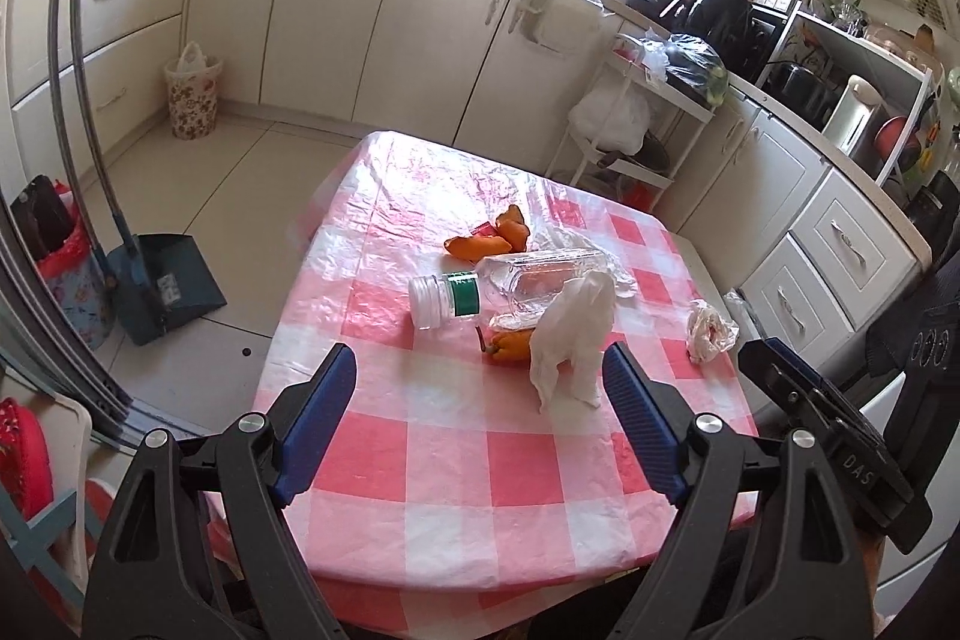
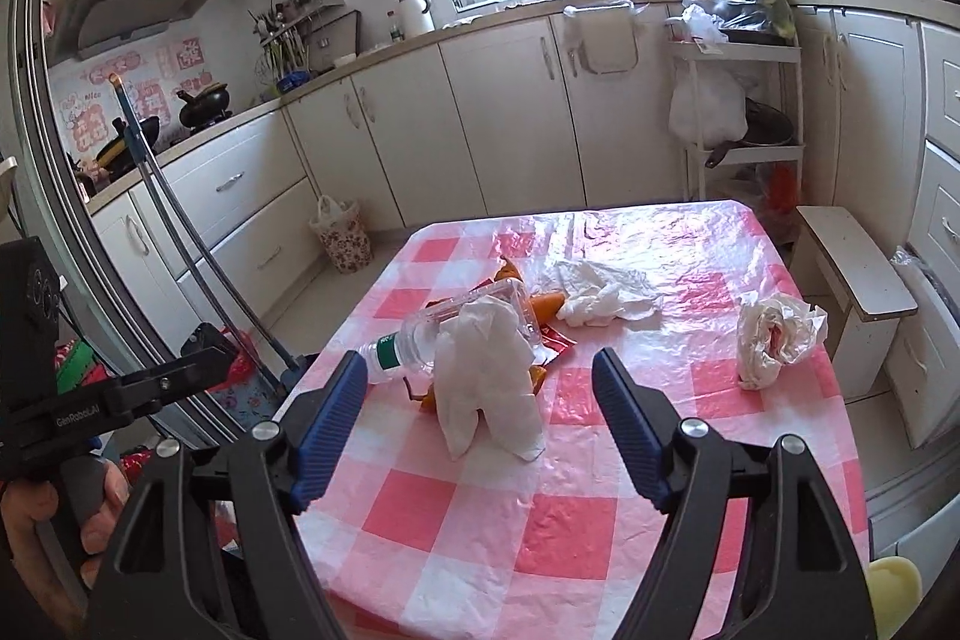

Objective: Collect trash
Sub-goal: 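Move both open tools back toward the table over the water bottle, then grasp the clear water bottle with the left tool while the right tool grasps a tissue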

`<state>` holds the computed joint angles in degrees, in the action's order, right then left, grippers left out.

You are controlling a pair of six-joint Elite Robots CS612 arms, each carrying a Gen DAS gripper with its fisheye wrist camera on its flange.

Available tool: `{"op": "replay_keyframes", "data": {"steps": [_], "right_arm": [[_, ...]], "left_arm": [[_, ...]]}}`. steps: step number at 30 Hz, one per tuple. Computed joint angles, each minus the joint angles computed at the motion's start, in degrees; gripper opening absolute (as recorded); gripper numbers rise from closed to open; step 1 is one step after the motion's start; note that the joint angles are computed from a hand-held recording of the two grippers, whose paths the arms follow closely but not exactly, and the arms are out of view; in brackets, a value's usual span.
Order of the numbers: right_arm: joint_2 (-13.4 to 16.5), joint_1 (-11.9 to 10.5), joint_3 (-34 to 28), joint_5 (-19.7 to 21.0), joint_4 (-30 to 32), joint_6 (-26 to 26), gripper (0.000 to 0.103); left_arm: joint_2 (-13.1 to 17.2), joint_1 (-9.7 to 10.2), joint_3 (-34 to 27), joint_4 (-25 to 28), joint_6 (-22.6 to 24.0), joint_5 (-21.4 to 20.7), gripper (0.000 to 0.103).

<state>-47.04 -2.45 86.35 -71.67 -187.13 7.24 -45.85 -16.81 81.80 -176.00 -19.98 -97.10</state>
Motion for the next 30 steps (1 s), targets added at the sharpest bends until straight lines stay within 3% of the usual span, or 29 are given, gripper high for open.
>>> {"op": "replay_keyframes", "data": {"steps": [30], "right_arm": [[-0.04,0.53,-0.31,-1.32,1.51,-1.33,0.077]], "left_arm": [[0.0,0.32,0.48,0.17,-0.83,-0.06,0.081]]}}
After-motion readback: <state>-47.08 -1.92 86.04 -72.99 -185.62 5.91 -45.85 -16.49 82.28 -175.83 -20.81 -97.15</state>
